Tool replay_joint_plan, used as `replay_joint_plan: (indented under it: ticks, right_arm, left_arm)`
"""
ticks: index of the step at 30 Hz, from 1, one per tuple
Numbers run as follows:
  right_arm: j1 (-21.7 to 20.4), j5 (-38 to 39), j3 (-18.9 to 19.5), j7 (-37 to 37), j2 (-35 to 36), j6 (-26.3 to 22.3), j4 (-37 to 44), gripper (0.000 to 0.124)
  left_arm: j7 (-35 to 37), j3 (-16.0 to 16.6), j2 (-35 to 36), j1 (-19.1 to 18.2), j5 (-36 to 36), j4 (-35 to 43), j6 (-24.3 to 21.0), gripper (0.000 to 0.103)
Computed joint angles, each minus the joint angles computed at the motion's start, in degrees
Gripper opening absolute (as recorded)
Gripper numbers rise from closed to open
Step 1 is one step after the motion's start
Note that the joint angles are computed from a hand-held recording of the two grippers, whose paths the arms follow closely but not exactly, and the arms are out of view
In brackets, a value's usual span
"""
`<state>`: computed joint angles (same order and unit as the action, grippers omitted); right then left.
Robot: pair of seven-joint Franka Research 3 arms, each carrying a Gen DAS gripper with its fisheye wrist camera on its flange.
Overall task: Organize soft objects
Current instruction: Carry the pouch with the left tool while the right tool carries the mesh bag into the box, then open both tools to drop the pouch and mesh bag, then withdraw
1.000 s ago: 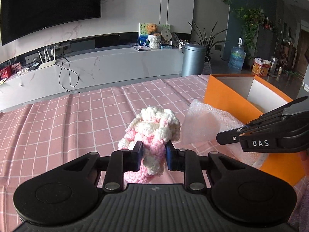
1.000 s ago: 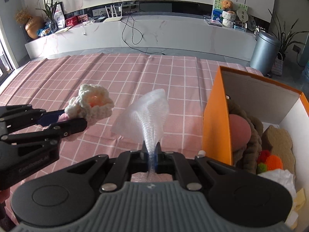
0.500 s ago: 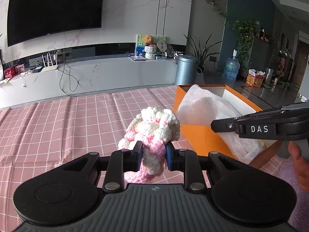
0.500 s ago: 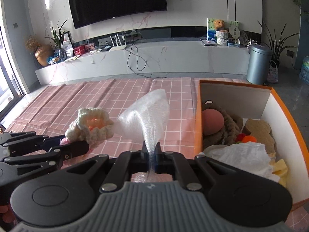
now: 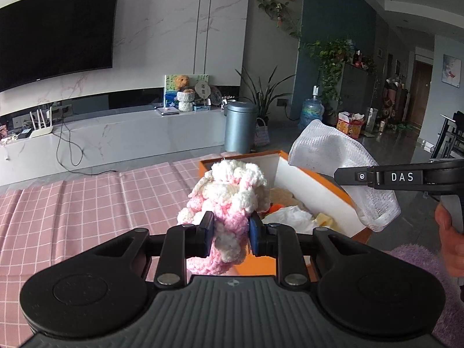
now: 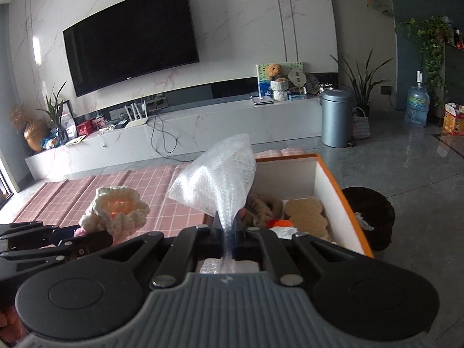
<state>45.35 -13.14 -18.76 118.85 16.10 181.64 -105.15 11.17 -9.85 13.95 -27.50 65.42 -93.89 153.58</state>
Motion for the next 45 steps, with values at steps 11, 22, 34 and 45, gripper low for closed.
replay_joint_plan:
  ticks: [11, 22, 34, 45]
  right_arm:
    - [-13.83, 8.31, 11.55, -7.33, 1.95, -4.40, 2.67, 0.001]
    - [-17.83, 10.13, 14.48, -14.96, 14.49, -18.42, 18.95, 0.001]
    - [-16.86, 7.78, 13.77, -16.46, 17.94, -22.92, 23.10, 0.022]
    - [-15.05, 1.63, 11.65, -14.86, 13.03, -20.26, 18.23, 0.053]
  left_arm:
    - [20.45, -1.46, 17.11, -0.92, -17.46, 21.42, 1.87, 0.027]
    - [42.35, -0.86, 29.86, -3.60, -32.37, 37.98, -8.97, 0.028]
    - [51.37, 2.70, 33.80, -6.56, -39.99, 44.10, -14.58, 0.034]
    - [45.54, 2.84, 27.82, -5.12, -41.57, 34.72, -7.89, 0.067]
